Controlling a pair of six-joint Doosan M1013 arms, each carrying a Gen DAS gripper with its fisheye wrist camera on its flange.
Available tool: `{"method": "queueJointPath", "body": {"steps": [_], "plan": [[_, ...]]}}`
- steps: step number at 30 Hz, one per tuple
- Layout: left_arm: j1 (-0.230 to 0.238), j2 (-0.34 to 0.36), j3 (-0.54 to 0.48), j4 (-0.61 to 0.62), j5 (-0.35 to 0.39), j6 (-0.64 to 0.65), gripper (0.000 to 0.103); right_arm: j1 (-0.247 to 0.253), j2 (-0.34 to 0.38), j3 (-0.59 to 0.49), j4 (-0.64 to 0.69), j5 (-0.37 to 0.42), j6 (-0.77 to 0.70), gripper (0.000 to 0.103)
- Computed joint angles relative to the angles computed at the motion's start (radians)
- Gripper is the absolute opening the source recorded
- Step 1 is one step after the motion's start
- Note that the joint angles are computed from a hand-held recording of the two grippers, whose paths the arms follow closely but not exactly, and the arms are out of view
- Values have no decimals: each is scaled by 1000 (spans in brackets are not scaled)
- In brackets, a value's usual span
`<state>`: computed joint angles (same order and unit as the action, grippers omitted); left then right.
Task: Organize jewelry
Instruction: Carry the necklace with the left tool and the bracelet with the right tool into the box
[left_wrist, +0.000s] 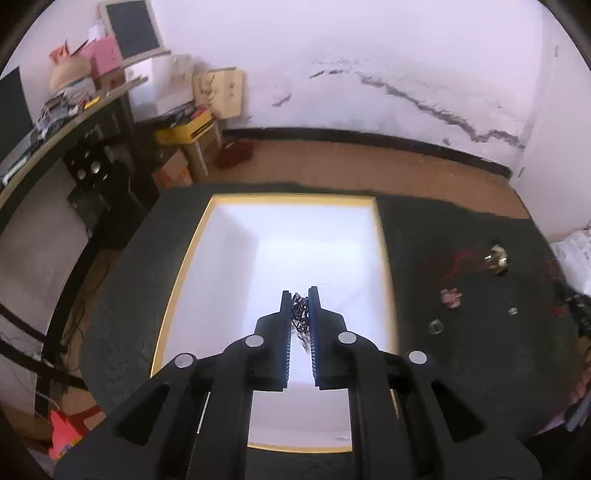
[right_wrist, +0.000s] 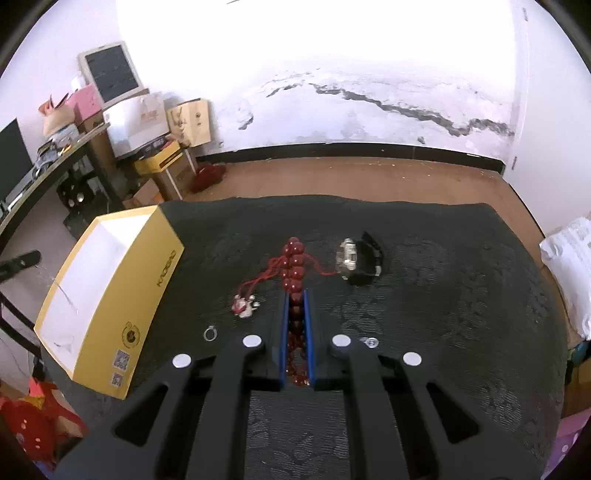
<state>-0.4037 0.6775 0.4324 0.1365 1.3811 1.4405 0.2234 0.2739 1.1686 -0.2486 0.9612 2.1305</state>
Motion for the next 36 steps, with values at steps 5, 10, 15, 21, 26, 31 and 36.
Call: {"method": "queueJointPath", "body": {"steps": [5,10,15,21,26,31,36], "plan": [[11,-16,106,32,-48,-48,9,9,27,-28,9,21,-23,8],[17,-19,165,31,-73,-59,9,15,40,-39,12,36,-32,8],[17,-25,202,25,-88,-47,9,26,37,-38,6,30,-32,8],[19,-25,221,13,-96,-11,9,67,38,-52,-59,38,-68,8],[23,-39,242,16,-105,-28,55,102,52,-92,-49,67,-99,8],[19,-96,309,35,-174,-41,92,135,91,-180,7,99,-152,8],[34,-158,364,-32,-181,-4,92,163,178,-338,107,160,-226,8]]}}
